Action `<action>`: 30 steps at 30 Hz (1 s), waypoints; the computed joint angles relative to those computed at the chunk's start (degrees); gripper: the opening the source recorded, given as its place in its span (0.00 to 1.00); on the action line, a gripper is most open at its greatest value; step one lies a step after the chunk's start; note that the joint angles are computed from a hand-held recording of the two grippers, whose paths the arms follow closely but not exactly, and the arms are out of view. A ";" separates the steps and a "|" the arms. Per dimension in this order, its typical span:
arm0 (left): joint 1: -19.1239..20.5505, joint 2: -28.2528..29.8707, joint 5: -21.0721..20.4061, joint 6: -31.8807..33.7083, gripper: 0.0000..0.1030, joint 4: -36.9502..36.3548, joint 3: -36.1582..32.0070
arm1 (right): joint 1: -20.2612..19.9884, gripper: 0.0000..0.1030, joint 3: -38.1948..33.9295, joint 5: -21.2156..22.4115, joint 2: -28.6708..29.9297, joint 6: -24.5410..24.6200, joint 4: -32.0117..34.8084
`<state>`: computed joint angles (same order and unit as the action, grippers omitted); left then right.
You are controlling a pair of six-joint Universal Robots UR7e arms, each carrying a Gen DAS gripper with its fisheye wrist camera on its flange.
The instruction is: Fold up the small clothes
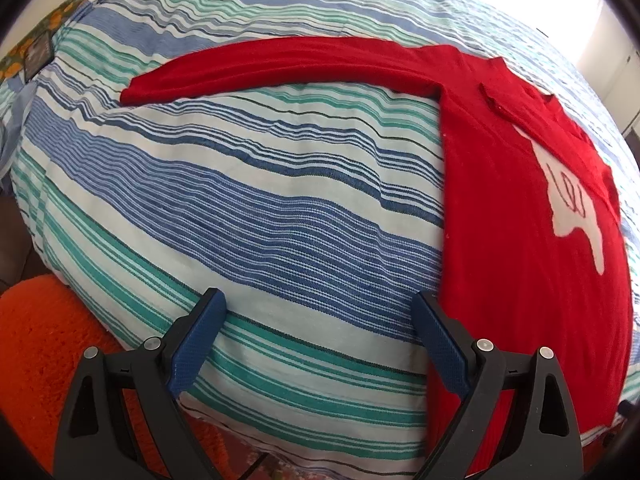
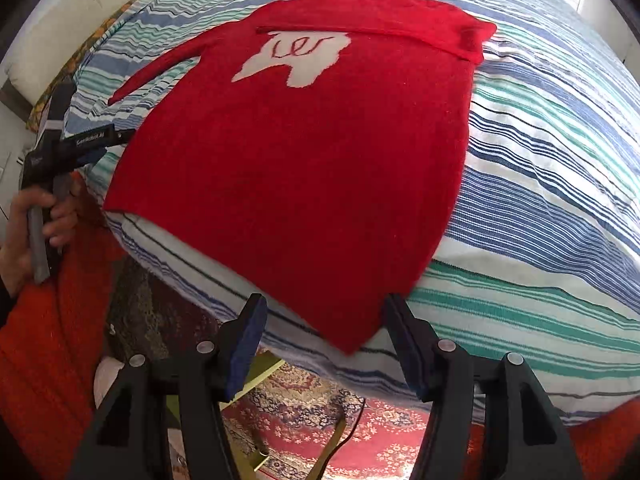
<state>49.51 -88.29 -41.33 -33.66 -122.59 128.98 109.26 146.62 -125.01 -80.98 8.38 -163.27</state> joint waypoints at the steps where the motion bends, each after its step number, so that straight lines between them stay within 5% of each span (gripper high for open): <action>1: -0.11 0.10 0.11 -0.05 0.92 0.15 -0.01 | 0.53 0.59 -0.04 0.57 -0.69 -0.37 -0.24; 4: -0.28 0.06 0.25 0.05 0.92 0.31 0.19 | 2.82 0.59 0.92 -1.90 -2.64 -1.22 -5.78; 7: -0.46 0.11 0.53 0.19 0.92 0.69 0.35 | 3.18 0.61 3.29 -6.69 -2.93 -2.69 -19.19; 10: -0.72 0.41 1.07 0.10 0.93 1.25 0.36 | -1.13 0.67 6.01 -8.83 -2.88 -1.60 -31.90; 13: -0.78 -0.40 0.42 0.35 0.93 0.44 0.46 | -6.26 0.67 8.24 -9.39 -2.50 1.28 -37.84; 16: -0.27 -2.97 -2.23 0.98 0.93 -3.25 0.73 | -10.39 0.67 10.04 -6.20 -4.54 3.43 -37.30; 21: 3.75 -3.49 -5.78 7.03 0.93 -11.13 -3.57 | -11.87 0.67 9.97 -4.40 -5.66 1.80 -35.40; 27: 15.26 2.17 -4.55 12.29 0.92 -19.22 -18.59 | -11.51 0.67 8.91 -3.85 -4.36 1.30 -33.26; 30: 20.65 6.86 -3.14 11.99 0.81 -14.12 -28.42 | -11.51 0.67 8.69 -3.97 -3.98 1.43 -32.87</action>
<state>70.16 -81.43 -44.48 -21.67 -136.71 100.56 97.75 155.30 -128.98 -84.96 9.81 -196.14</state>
